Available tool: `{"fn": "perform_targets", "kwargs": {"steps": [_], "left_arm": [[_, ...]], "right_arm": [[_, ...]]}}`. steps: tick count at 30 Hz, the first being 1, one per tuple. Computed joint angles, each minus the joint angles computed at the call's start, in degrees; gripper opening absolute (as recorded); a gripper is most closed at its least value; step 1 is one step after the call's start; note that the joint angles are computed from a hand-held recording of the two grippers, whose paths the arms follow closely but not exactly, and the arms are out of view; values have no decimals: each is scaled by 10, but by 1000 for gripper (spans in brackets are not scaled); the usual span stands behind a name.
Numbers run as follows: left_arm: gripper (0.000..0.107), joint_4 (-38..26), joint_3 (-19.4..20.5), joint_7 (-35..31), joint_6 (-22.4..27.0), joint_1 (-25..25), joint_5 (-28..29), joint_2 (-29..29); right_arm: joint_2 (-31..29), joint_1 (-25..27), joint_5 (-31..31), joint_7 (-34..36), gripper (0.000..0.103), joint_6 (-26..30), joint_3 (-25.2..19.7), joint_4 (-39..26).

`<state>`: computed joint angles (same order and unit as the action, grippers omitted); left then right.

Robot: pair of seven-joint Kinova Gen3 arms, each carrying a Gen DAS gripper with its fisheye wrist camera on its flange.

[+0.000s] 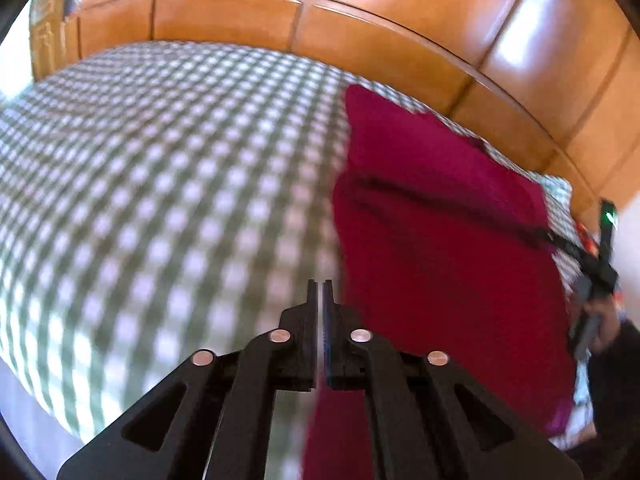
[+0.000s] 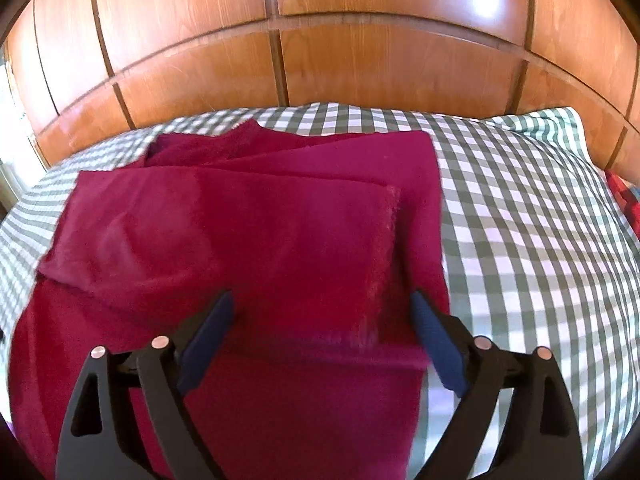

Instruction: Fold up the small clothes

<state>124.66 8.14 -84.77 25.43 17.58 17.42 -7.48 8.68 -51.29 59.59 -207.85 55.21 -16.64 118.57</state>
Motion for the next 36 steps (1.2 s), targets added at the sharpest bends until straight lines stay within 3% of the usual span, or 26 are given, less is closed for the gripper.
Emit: {"fn": "perform_targets", "kwargs": {"steps": [1, 3, 6, 9, 11, 15, 20, 23, 25, 26, 27, 28, 29, 31, 36], "left_arm": [[40, 9, -25, -10, 5, 27, 17, -9], [54, 29, -56, -4, -2, 80, 26, -29], [54, 39, -55, 43, 3, 121, -26, -33], [54, 49, 4, 111, 7, 94, -81, -38], [54, 55, 28, 126, 16, 79, -88, -48], [53, 74, 84, 70, 23, 16, -39, -69], [53, 83, 60, 20, 48, 48, -11, -68], [43, 91, 71, 3, 47, 31, 5, -73], [18, 88, 37, 14, 49, 63, 2, -70], [13, 91, 12, 11, 45, 85, 3, -72], [9, 96, -14, -1, 36, 108, 10, -75], [9, 100, -40, -18, 34, 127, 26, -81], [9, 102, -67, -40, 33, 144, 49, -86], [8, 103, -120, -76, 39, 176, 95, -97], [8, 114, -252, -160, 1, 289, 212, -134]], "right_arm": [[-8, -4, -2, -6, 90, -1, -4, 7], [-36, -10, -14, -24, 91, -16, -18, 33], [-84, -12, -40, -77, 91, -51, -46, 85], [-122, -16, -79, -121, 89, -91, -83, 136], [-131, -34, -98, -161, 83, -79, -136, 155], [-124, -98, -139, -204, 75, -35, -201, 143], [-112, -152, -158, -242, 68, -70, -220, 138], [-107, -168, -138, -304, 52, -118, -217, 155], [-96, -180, -126, -333, 41, -113, -215, 157], [-99, -182, -127, -344, 38, -116, -212, 161], [-109, -182, -124, -346, 29, -128, -200, 167], [-123, -179, -120, -349, 12, -143, -199, 177], [-136, -175, -119, -343, 8, -151, -202, 181], [-153, -171, -100, -338, 8, -160, -203, 182], [-214, -89, 11, -411, 8, -184, -251, 199]]}}
